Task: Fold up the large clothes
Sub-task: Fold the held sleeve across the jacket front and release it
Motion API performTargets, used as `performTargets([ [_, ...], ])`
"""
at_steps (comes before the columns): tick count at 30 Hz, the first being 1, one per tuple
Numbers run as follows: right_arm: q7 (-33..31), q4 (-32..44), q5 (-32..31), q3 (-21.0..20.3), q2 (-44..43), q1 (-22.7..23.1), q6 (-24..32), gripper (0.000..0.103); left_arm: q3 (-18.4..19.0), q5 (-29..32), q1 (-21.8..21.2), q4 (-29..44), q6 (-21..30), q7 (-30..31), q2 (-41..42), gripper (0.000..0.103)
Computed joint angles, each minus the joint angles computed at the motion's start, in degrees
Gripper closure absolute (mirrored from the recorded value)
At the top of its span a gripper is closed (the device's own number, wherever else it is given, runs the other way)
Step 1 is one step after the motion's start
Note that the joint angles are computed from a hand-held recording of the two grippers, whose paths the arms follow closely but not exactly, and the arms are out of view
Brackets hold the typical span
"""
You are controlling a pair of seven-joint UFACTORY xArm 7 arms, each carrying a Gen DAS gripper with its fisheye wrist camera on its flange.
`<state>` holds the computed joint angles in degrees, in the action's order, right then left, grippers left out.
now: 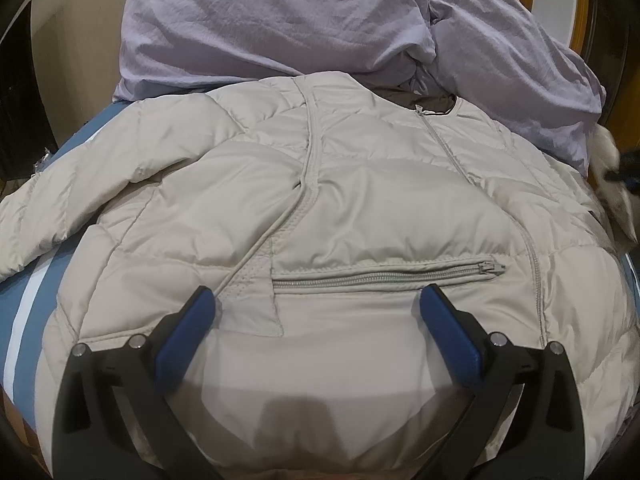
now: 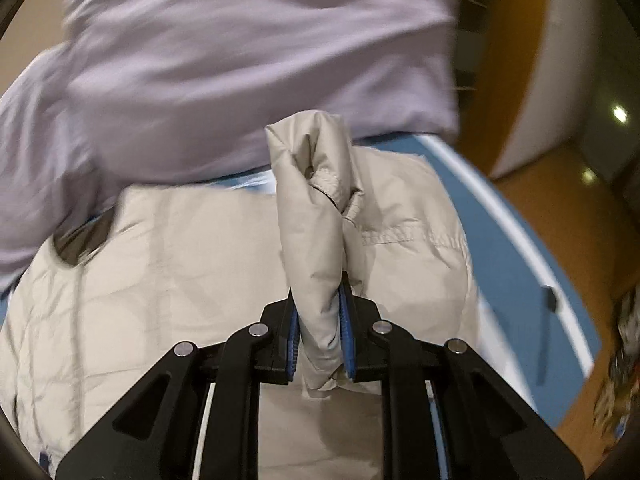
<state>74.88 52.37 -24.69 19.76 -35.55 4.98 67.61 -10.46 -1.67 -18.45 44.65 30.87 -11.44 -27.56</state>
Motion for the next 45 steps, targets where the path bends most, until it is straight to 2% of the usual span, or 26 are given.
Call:
performTargets([
  [5,-0.5,10.1,-2.5,2.6,14.0,1.9,-2.5,0.085,0.4,-0.5,-0.3,-0.3,-0.5,0.3,-0.1,0.002],
  [12,-1.2,22.4,-5.7,2.5,28.6,8.6,-4.7,0.085,0.7,-1.2,-0.5,-0.5,-0.7,0.8,-0.2,0.002],
  [18,-4.3,35.0,-8.6,1.1,40.2,15.2,-7.1,0.085,1.1,-2.1,-0.9,-0.8,-1.0,1.4,-0.5,0.002],
  [20,-5.4,37.1,-8.4,0.3,42.4,17.0,-8.7,0.085,1.4,-2.7,-1.2,-1.0,-1.3,1.7,-0.7,0.002],
  [23,-6.5,38.1,-7.0,-1.5,44.5,18.9,-10.4,0.085,1.7,-3.4,-1.4,-1.3,-1.5,2.2,-0.9,0.002],
  [26,-7.7,35.4,-3.8,-3.6,44.1,19.7,-12.9,0.082,1.7,-3.6,-1.4,-1.4,-1.6,2.5,-1.0,0.002],
  [29,-9.3,33.0,-2.3,-5.5,42.1,21.1,-16.0,0.061,1.7,-3.8,-1.4,-1.4,-1.7,2.6,-0.9,0.002],
  [30,-9.9,31.9,-1.4,-6.1,41.0,21.4,-17.6,0.050,1.6,-3.8,-1.3,-1.4,-1.6,2.6,-0.9,0.002],
  [33,-6.7,29.3,-5.9,-7.4,37.9,22.7,-19.8,0.039,1.6,-3.8,-1.3,-1.5,-1.6,2.7,-0.9,0.002],
  [35,-3.0,28.1,-10.2,-7.5,36.2,22.8,-18.6,0.039,1.6,-3.9,-1.3,-1.4,-1.6,2.7,-0.9,0.002],
  [38,0.1,27.6,-12.7,-7.2,35.6,22.0,-13.6,0.039,1.6,-3.8,-1.2,-1.4,-1.6,2.7,-0.9,0.002],
  [41,0.1,27.1,-12.6,-7.1,36.3,21.6,-10.8,0.038,1.6,-3.8,-1.2,-1.4,-1.6,2.7,-0.8,0.002],
  [45,-1.5,26.2,-10.3,-7.4,38.0,21.3,-10.5,0.026,1.5,-3.8,-1.2,-1.4,-1.6,2.6,-0.9,0.002],
])
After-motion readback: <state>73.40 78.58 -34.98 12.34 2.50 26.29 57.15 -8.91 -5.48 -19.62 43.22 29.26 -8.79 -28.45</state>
